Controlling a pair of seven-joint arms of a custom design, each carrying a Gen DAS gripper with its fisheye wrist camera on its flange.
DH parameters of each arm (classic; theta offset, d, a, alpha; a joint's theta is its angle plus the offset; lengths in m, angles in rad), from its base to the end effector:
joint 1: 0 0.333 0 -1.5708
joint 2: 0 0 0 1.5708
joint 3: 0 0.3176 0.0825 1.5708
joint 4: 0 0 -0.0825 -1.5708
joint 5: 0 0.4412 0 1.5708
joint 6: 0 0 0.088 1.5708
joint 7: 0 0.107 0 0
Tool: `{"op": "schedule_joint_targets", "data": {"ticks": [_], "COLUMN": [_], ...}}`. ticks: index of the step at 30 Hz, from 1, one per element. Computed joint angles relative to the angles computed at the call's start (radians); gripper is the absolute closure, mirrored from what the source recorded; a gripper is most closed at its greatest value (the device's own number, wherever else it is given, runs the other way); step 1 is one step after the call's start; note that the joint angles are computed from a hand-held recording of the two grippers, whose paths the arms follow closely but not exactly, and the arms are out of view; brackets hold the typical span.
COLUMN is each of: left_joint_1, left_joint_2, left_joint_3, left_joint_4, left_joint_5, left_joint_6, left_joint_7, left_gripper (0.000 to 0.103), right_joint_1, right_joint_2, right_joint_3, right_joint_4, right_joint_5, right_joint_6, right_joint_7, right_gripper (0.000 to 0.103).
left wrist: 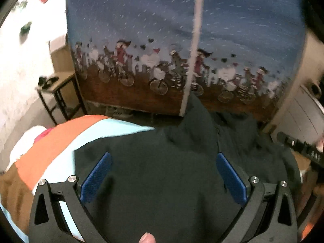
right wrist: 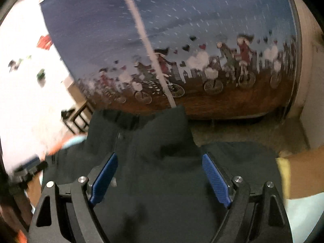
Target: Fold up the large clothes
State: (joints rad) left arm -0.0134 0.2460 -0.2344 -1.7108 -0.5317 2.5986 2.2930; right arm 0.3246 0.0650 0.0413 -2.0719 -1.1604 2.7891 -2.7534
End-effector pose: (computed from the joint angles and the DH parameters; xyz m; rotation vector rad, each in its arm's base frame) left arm 0.7132 -0.1551 0.4996 -1.2767 2.3486 -1.0106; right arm 0.5825 0.2677 0.4229 -1.0681 2.0402 -0.5631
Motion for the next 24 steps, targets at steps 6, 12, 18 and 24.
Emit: {"op": "schedule_joint_targets", "data": {"ticks": [6, 12, 18, 24], "left_joint_1": [-0.066, -0.095, -0.125, -0.105], "left_joint_2": [0.195, 0.264, 0.291, 0.349], "left_joint_3": [0.018, 0.013, 0.009, -0.020], "left_joint_4": [0.282, 0.358, 0.349, 0.392], "left_joint_5": [0.172, 0.264, 0.353, 0.334], "left_joint_6": [-0.154, -0.133, -0.055, -0.095], "left_joint_7": [-0.242, -0.368, -0.380, -0.387], "left_gripper": [0.001, 0.001, 0.001, 0.002], "right_joint_1": [0.011, 0.077, 0.104, 0.077], "right_joint_2": [0.141, 0.189, 0.205, 0.229], "right_joint_3": [-0.050, -0.121, -0.156, -0.122], "right_joint_4": [0.125, 0.142, 0.137, 0.149], "right_joint_5": [0.222, 0.116, -0.223, -0.292], "right_joint_6": [-0.009, -0.028, 0.016, 0.014], "right_joint_7": [-0.102, 0.078, 0.411, 0.462], "right_gripper": [0.018, 0.018, 0.018, 0.018]}}
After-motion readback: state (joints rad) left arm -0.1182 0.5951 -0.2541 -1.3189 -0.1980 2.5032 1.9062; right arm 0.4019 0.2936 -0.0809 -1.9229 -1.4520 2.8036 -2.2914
